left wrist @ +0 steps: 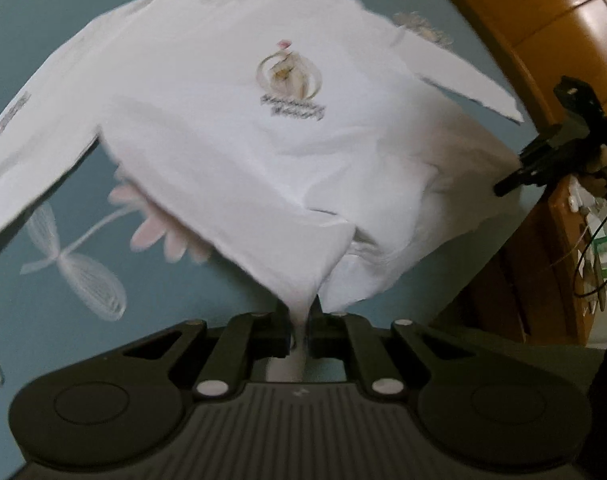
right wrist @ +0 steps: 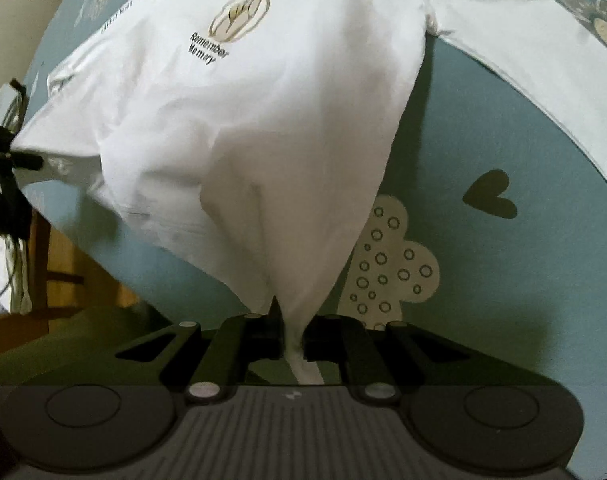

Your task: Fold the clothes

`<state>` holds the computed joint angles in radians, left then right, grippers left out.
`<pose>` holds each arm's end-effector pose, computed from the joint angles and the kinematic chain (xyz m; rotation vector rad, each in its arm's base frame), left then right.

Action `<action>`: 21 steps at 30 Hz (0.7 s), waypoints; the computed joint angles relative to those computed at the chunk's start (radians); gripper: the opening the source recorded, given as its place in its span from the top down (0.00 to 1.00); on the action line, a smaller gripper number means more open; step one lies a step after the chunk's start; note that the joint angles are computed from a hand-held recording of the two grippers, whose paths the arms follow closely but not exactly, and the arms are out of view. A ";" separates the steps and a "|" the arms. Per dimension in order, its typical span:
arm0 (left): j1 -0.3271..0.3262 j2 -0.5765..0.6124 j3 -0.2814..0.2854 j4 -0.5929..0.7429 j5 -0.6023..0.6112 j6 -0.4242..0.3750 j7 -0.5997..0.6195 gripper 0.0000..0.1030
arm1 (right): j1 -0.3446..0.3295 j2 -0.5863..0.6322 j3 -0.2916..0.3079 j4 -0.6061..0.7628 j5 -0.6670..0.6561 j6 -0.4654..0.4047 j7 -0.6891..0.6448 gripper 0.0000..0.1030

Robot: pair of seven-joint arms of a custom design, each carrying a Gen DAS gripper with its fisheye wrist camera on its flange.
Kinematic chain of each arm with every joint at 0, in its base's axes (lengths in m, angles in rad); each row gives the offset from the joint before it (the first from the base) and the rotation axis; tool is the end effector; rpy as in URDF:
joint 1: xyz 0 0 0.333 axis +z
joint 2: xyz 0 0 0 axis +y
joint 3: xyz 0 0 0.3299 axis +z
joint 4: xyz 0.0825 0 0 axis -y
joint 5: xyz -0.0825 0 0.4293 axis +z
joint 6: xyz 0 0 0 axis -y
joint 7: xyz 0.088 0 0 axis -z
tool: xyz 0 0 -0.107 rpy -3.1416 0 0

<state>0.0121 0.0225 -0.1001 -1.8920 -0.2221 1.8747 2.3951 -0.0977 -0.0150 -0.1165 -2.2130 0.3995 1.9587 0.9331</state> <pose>0.6024 -0.0695 0.4854 1.0726 -2.8095 0.2694 0.5299 -0.0891 0.3583 -2.2328 1.7775 0.4990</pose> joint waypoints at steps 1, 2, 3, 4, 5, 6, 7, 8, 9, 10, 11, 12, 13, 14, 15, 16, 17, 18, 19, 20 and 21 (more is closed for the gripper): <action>0.003 0.008 0.004 0.008 0.016 -0.012 -0.013 0.95 | 0.002 0.011 0.002 0.008 -0.015 -0.008 0.000 0.92; 0.007 0.021 0.008 0.019 0.028 -0.026 -0.033 0.95 | 0.002 0.019 0.002 0.009 -0.030 -0.006 0.011 0.92; 0.009 0.035 0.011 0.027 0.036 -0.033 -0.058 0.95 | 0.003 0.027 0.002 0.010 -0.046 -0.004 0.023 0.92; 0.012 0.046 0.015 0.028 0.041 -0.035 -0.081 0.95 | 0.004 0.035 0.002 0.011 -0.061 -0.002 0.035 0.91; 0.016 0.058 0.018 0.028 0.044 -0.037 -0.100 0.95 | 0.005 0.043 0.001 0.012 -0.077 0.000 0.046 0.91; 0.018 0.070 0.021 0.024 0.048 -0.034 -0.111 0.95 | 0.006 0.051 0.001 0.013 -0.092 0.001 0.058 0.91; 0.020 0.079 0.022 0.020 0.056 -0.032 -0.114 0.95 | 0.007 0.060 0.000 0.015 -0.107 0.002 0.070 0.91; 0.019 0.088 0.022 0.016 0.072 -0.029 -0.117 0.95 | 0.009 0.065 0.001 0.016 -0.109 -0.005 0.074 0.91; 0.017 0.096 0.022 0.012 0.087 -0.026 -0.120 0.95 | 0.010 0.071 0.001 0.018 -0.110 -0.013 0.077 0.91; 0.015 0.099 0.022 0.008 0.101 -0.023 -0.122 0.95 | 0.012 0.076 0.002 0.019 -0.111 -0.020 0.081 0.91; 0.014 0.101 0.022 0.005 0.109 -0.020 -0.122 0.95 | 0.014 0.082 0.002 0.021 -0.112 -0.028 0.084 0.91; 0.016 0.100 0.023 0.005 0.105 -0.023 -0.115 0.95 | 0.015 0.088 0.002 0.022 -0.113 -0.035 0.088 0.91; 0.018 0.099 0.024 0.011 0.097 -0.036 -0.111 0.95 | 0.012 0.089 -0.001 0.030 -0.107 -0.053 0.085 0.91; 0.020 0.094 0.025 0.012 0.094 -0.044 -0.114 0.95 | 0.009 0.090 -0.004 0.038 -0.101 -0.070 0.083 0.91; 0.020 0.089 0.025 0.012 0.097 -0.050 -0.121 0.96 | 0.006 0.091 -0.006 0.045 -0.095 -0.087 0.081 0.92; 0.021 0.090 0.025 0.017 0.100 -0.063 -0.124 0.96 | 0.003 0.093 -0.009 0.053 -0.090 -0.104 0.079 0.92; 0.021 0.092 0.026 0.022 0.105 -0.078 -0.124 0.96 | 0.000 0.094 -0.011 0.060 -0.084 -0.121 0.077 0.92; 0.022 0.093 0.027 0.025 0.113 -0.088 -0.127 0.96 | 0.001 0.103 -0.008 0.073 -0.085 -0.140 0.079 0.92; 0.021 0.097 0.028 0.025 0.126 -0.093 -0.136 0.96 | 0.003 0.108 -0.007 0.077 -0.095 -0.157 0.078 0.92; 0.022 0.102 0.030 0.024 0.137 -0.099 -0.146 0.96 | 0.007 0.109 -0.004 0.073 -0.105 -0.162 0.074 0.92; 0.022 0.109 0.032 0.021 0.145 -0.101 -0.163 0.96 | 0.011 0.110 -0.002 0.067 -0.114 -0.160 0.073 0.92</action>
